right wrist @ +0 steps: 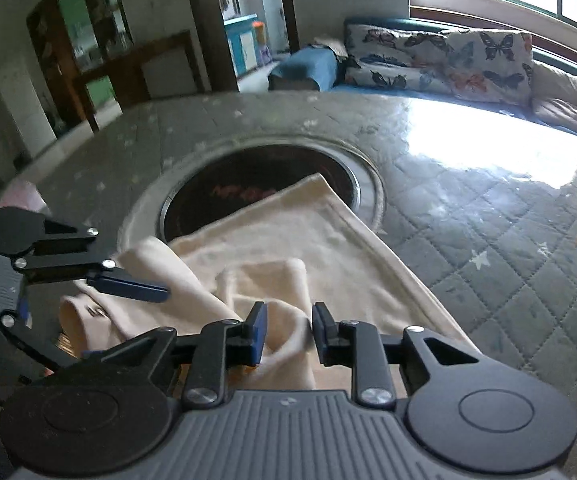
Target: Fold clothes
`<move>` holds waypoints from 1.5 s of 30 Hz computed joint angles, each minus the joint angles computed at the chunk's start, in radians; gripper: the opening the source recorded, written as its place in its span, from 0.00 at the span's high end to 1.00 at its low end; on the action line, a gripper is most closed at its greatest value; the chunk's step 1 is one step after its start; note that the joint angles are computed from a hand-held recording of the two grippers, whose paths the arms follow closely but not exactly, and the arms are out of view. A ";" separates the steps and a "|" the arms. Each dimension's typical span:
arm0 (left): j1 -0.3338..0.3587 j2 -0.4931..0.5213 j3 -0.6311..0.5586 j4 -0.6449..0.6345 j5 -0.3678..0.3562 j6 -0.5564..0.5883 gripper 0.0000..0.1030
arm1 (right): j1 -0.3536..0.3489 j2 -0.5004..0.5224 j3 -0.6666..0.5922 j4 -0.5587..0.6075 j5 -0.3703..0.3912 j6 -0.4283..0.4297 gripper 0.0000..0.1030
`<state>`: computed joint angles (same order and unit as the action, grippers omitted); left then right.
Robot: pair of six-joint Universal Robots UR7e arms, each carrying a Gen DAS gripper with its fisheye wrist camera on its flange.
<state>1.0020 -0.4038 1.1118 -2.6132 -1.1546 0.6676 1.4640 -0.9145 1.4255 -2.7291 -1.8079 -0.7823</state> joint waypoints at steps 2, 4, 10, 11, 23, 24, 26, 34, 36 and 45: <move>0.001 0.027 -0.025 0.007 -0.001 0.031 0.55 | -0.003 0.000 0.002 0.007 -0.015 -0.005 0.77; 0.005 0.035 -0.028 0.001 -0.004 0.036 0.83 | -0.009 -0.010 0.017 0.005 -0.011 -0.009 0.91; 0.024 0.009 -0.009 -0.124 0.017 -0.023 0.95 | -0.024 -0.074 0.152 -0.220 0.021 -0.032 0.95; 0.028 -0.001 -0.003 -0.154 0.029 -0.038 0.96 | -0.027 -0.090 0.180 -0.273 0.025 -0.028 0.95; 0.126 -0.188 0.117 -0.373 0.278 -0.317 0.96 | -0.092 -0.314 0.537 -0.650 -0.086 0.212 0.92; 0.133 -0.200 0.129 -0.358 0.299 -0.345 0.95 | -0.099 -0.328 0.555 -0.630 -0.101 0.236 0.86; 0.152 -0.226 0.147 -0.297 0.345 -0.412 0.93 | -0.103 -0.332 0.567 -0.634 -0.120 0.248 0.85; 0.136 -0.184 0.101 -0.325 0.471 -0.330 0.56 | -0.086 -0.275 0.454 -0.663 -0.072 0.201 0.76; 0.123 -0.167 0.063 -0.302 0.450 -0.341 0.56 | -0.086 -0.248 0.398 -0.593 -0.050 0.200 0.76; 0.087 0.047 -0.248 -0.009 0.163 -0.225 0.56 | -0.092 -0.113 0.172 -0.297 -0.086 0.226 0.76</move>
